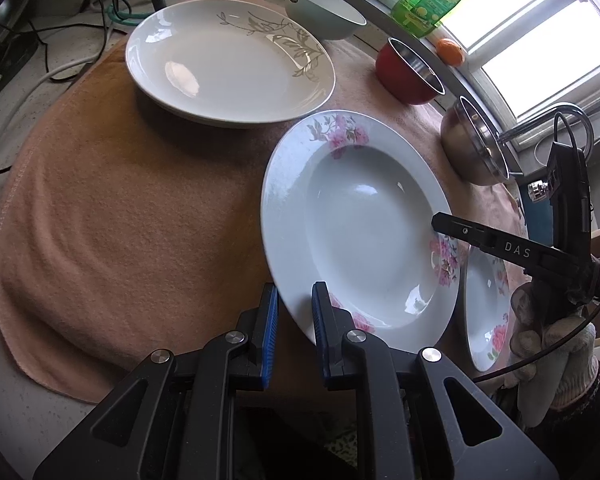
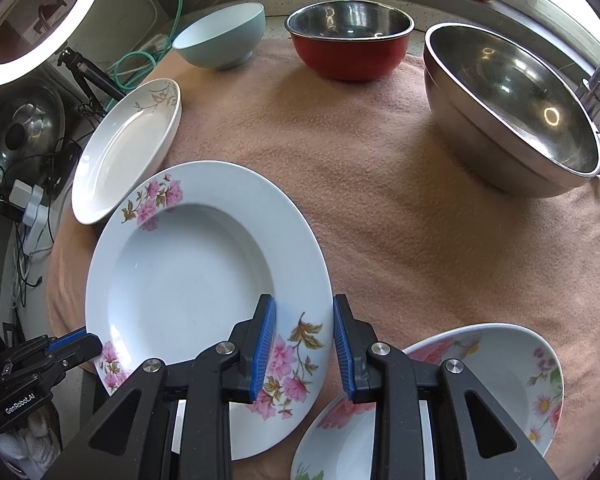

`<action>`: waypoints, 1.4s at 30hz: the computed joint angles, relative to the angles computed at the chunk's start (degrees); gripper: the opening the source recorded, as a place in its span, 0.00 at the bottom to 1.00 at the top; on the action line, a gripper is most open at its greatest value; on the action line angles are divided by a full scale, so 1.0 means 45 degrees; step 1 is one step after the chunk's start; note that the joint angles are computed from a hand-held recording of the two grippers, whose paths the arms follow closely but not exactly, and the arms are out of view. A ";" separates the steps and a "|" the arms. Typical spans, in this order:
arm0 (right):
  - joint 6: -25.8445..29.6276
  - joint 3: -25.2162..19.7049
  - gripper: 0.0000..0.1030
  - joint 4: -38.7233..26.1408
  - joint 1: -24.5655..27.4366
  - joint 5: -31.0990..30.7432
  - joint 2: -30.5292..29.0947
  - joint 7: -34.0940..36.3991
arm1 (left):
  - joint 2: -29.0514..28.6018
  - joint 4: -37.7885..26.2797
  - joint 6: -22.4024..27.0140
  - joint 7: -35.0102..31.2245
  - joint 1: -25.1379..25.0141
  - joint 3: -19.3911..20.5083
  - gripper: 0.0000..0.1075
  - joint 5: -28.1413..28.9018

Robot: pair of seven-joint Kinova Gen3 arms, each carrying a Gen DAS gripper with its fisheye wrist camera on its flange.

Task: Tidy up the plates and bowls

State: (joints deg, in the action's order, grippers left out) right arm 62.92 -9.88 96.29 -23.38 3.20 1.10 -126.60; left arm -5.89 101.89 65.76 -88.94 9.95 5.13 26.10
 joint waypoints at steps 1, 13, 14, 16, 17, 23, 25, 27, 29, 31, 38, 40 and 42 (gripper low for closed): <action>0.0008 -0.0012 0.26 -0.0002 -0.0013 0.0008 0.0001 -0.0017 | 0.0002 0.0003 0.0001 0.0002 -0.0004 -0.0006 0.14 0.0003; 0.0162 -0.0076 0.26 -0.0034 -0.0121 0.0031 0.0022 -0.0002 | -0.0003 0.0031 0.0101 -0.0159 -0.0086 -0.0095 0.14 -0.0018; 0.0182 -0.0084 0.26 -0.0039 -0.0135 0.0026 0.0017 0.0008 | 0.0013 0.0024 0.0114 -0.0185 -0.0101 -0.0103 0.14 -0.0018; 0.0183 -0.0078 0.26 -0.0034 -0.0141 0.0004 0.0017 0.0041 | 0.0046 0.0006 0.0153 -0.0269 -0.0129 -0.0123 0.14 0.0007; 0.0169 -0.0066 0.26 -0.0014 -0.0129 -0.0031 -0.0006 0.0058 | 0.0058 0.0010 0.0179 -0.0305 -0.0152 -0.0145 0.14 0.0048; 0.0076 -0.0025 0.26 0.0056 -0.0054 -0.0117 -0.0072 -0.0051 | 0.0076 0.0001 0.0200 -0.0353 -0.0201 -0.0112 0.15 0.0055; 0.0001 -0.0073 0.26 0.0138 -0.0086 0.0064 -0.0192 -0.0307 | 0.0013 -0.0039 0.0163 -0.0242 -0.0185 -0.0051 0.14 -0.0141; 0.0059 -0.0130 0.26 0.0124 -0.0121 0.0258 -0.0257 -0.0474 | -0.0038 -0.0059 0.0155 -0.0210 -0.0195 -0.0074 0.14 -0.0227; 0.0071 -0.0159 0.29 0.0145 -0.0129 0.0358 -0.0347 -0.0572 | -0.0099 -0.0052 0.0152 -0.0188 -0.0244 -0.0139 0.14 -0.0268; 0.0063 -0.0182 0.31 0.0175 -0.0121 0.0439 -0.0446 -0.0742 | -0.0176 -0.0035 0.0162 -0.0210 -0.0310 -0.0217 0.14 -0.0317; -0.0003 -0.0319 0.33 0.0301 -0.0082 0.0799 -0.0867 -0.1474 | -0.0355 -0.0158 0.0271 -0.0359 -0.0563 -0.0423 0.14 -0.0419; -0.0036 -0.0413 0.33 0.0342 -0.0077 0.0937 -0.1051 -0.1725 | -0.0375 -0.0271 0.0268 -0.0408 -0.0595 -0.0431 0.14 -0.0480; -0.0089 -0.0561 0.33 0.0437 -0.0079 0.1176 -0.1281 -0.2141 | -0.0353 -0.0403 0.0266 -0.0480 -0.0599 -0.0425 0.14 -0.0492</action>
